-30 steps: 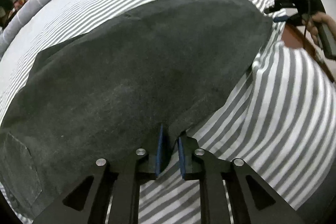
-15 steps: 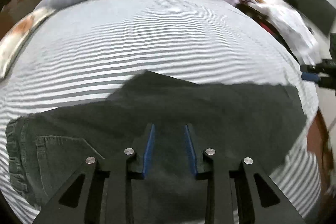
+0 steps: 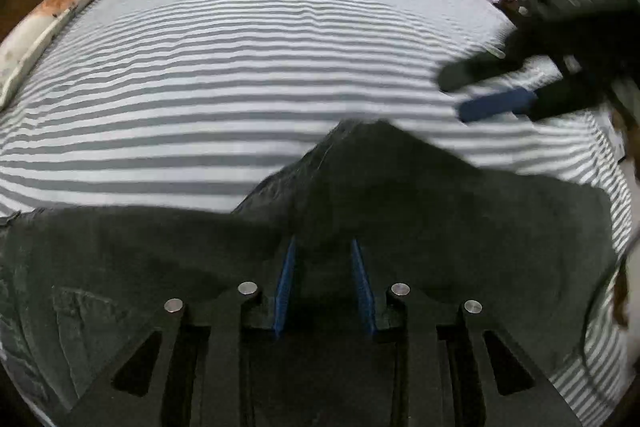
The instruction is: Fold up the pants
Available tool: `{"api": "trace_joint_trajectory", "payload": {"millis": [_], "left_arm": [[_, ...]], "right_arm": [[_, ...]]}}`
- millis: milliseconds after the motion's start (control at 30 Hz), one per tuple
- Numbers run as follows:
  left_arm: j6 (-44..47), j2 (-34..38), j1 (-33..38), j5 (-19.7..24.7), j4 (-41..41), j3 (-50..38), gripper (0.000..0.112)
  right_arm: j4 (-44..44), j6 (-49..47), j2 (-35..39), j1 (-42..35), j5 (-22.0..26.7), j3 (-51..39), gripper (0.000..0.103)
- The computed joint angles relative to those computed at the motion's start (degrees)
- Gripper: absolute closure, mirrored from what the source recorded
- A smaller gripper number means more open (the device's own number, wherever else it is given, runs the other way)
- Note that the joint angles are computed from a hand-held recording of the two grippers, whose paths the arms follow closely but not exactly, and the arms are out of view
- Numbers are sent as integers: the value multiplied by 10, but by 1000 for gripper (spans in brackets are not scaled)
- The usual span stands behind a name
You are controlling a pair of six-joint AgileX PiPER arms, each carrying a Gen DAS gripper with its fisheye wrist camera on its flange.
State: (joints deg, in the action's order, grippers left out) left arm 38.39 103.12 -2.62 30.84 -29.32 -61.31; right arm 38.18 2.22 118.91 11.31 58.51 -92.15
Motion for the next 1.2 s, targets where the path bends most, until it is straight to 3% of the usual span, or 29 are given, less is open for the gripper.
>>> {"api": "trace_joint_trajectory", "payload": {"millis": [133,433,500,600,633,800,867,1067,1200], "left_arm": [[33,-26,4,-32,-21,49,82],[53,-26,9,-45,-52,61,82],[64,-27,8,-55,-59,65,82],[79,-36,12,-56,-74,71,82],[90,-48,22,-53,-83,75,82],[84,-95,50,-52,-74,102,82],[38,-97,51,-44,-24,108,82],[-52,-113,29,-74,88,145,83],[-38,-133,31,-79,72,155,83]], "right_arm": [[6,10,77,16,53,-101,64],[66,-49,126,37,106,-135,66],[77,-48,142,40,95,-148,69],[82,-43,144,44,58,-152,94],[66,-45,138,49,49,-155,95],[30,-38,103,53,4,-132,97],[12,-18,113,58,-11,-133,97],[5,5,138,60,-21,-139,96],[-42,10,61,62,-65,-76,82]]}}
